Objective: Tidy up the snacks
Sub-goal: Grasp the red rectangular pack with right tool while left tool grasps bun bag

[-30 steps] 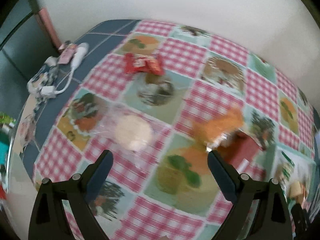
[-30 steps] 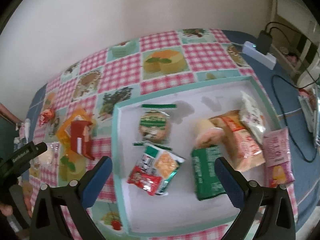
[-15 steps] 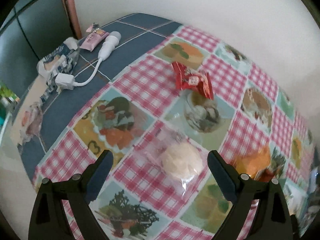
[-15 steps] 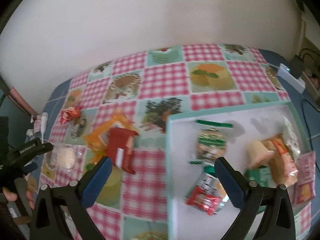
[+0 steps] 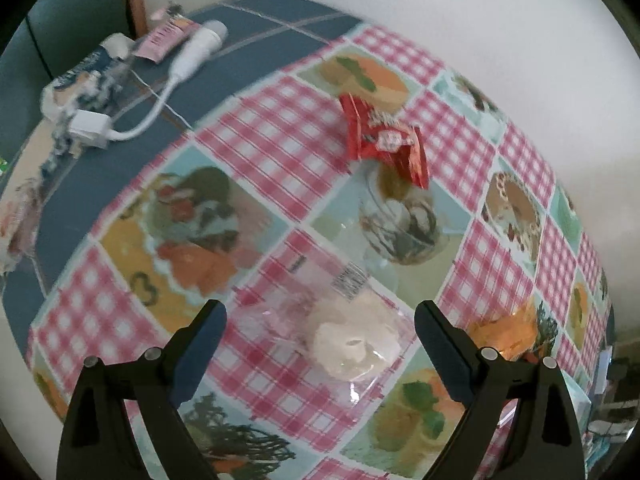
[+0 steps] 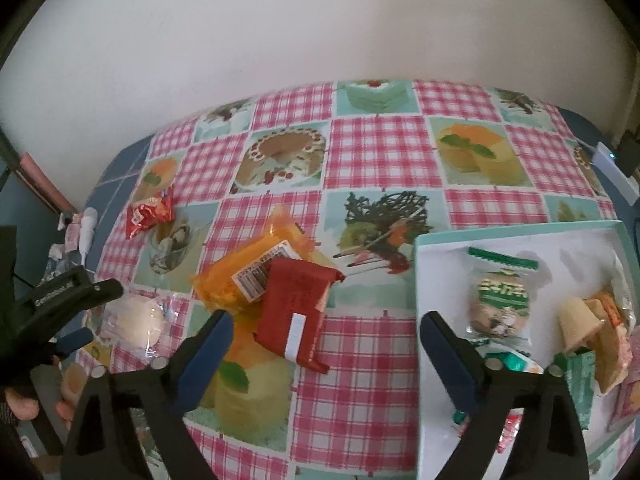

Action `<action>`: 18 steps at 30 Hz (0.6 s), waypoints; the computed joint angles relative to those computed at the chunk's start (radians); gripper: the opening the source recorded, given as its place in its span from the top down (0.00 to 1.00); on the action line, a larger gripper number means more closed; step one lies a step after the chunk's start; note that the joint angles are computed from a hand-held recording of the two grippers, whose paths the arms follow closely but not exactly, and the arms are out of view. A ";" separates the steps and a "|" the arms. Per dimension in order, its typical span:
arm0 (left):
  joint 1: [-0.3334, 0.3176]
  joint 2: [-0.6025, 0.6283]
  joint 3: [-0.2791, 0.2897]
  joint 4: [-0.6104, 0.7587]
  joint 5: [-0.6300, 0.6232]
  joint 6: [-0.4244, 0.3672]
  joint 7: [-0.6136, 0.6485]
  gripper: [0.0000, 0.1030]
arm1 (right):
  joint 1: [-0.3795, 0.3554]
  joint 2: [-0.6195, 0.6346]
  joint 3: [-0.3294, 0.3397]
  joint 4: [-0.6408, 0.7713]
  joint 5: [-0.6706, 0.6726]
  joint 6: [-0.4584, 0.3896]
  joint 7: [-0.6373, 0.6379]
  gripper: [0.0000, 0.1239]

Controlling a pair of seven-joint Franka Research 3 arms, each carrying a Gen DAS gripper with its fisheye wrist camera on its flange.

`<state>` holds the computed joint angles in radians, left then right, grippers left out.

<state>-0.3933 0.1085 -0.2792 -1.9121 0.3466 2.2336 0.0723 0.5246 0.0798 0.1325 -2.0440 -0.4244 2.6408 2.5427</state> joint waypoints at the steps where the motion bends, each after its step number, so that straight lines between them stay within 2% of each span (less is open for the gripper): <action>1: 0.000 0.011 -0.001 0.009 -0.007 -0.006 0.008 0.08 | 0.000 0.012 0.001 0.010 0.008 -0.006 -0.007 0.28; 3: 0.000 0.029 0.000 0.020 -0.016 -0.005 0.019 0.08 | 0.005 0.036 0.000 0.030 0.021 -0.017 -0.016 0.29; 5: -0.003 0.041 0.002 0.030 -0.009 -0.007 0.017 0.08 | 0.012 0.055 -0.004 0.048 0.031 -0.028 -0.029 0.36; 13: -0.009 0.076 0.008 0.069 -0.014 -0.041 0.048 0.08 | 0.047 0.131 -0.029 0.115 0.063 -0.063 -0.066 0.36; 16: -0.009 0.101 0.009 0.098 -0.027 -0.062 0.062 0.08 | 0.059 0.153 -0.037 0.137 0.072 -0.081 -0.080 0.45; 18: -0.009 0.112 0.008 0.108 -0.044 -0.075 0.080 0.07 | 0.064 0.161 -0.041 0.142 0.082 -0.082 -0.089 0.45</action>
